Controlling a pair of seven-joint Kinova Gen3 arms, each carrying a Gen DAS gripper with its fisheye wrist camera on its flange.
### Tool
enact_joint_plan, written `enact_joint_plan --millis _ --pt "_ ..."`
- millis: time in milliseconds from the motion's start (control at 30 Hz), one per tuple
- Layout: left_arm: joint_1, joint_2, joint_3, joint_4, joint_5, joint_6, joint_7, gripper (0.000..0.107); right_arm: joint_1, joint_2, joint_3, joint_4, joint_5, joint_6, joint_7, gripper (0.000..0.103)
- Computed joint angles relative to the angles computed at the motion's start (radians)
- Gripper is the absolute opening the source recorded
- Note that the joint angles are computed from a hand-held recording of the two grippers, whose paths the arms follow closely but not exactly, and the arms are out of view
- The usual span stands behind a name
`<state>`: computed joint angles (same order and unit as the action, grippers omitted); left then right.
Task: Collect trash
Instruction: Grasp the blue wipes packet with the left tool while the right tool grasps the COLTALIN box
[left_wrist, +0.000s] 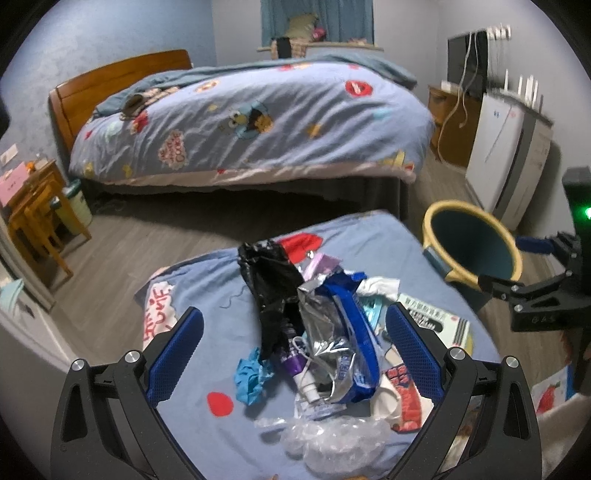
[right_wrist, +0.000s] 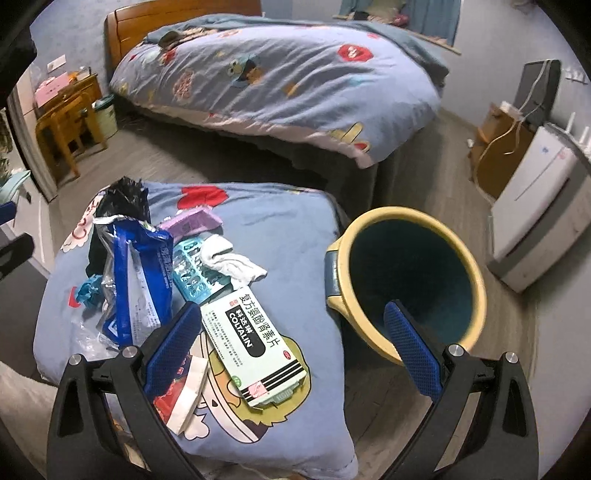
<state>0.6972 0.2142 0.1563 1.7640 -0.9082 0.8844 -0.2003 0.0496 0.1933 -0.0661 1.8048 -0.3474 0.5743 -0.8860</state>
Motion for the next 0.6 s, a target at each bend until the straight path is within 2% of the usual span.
enact_joint_plan --millis 133,200,300,500,600 --pt "-0.048 0.052 -0.006 -0.042 0.109 -0.045 -0.112 0.098 0.01 0.059 -0.021 -0.042 -0.004 0.073 0.076 0.097" --pt "-0.053 0.073 -0.02 -0.052 0.137 -0.064 -0.147 0.098 -0.01 0.084 -0.018 -0.051 0.032 0.092 0.078 0.097" --pt "-0.042 0.09 -0.046 -0.062 0.148 -0.082 -0.174 0.098 -0.052 0.125 -0.007 -0.068 0.108 0.114 0.051 0.097" --pt "-0.047 0.093 -0.076 -0.07 0.178 -0.127 -0.186 0.098 -0.078 0.202 -0.009 -0.095 0.173 0.142 0.021 0.097" --pt "-0.043 0.114 -0.079 -0.089 0.197 -0.117 -0.219 0.098 -0.09 0.235 -0.006 -0.116 0.193 0.156 -0.014 0.097"
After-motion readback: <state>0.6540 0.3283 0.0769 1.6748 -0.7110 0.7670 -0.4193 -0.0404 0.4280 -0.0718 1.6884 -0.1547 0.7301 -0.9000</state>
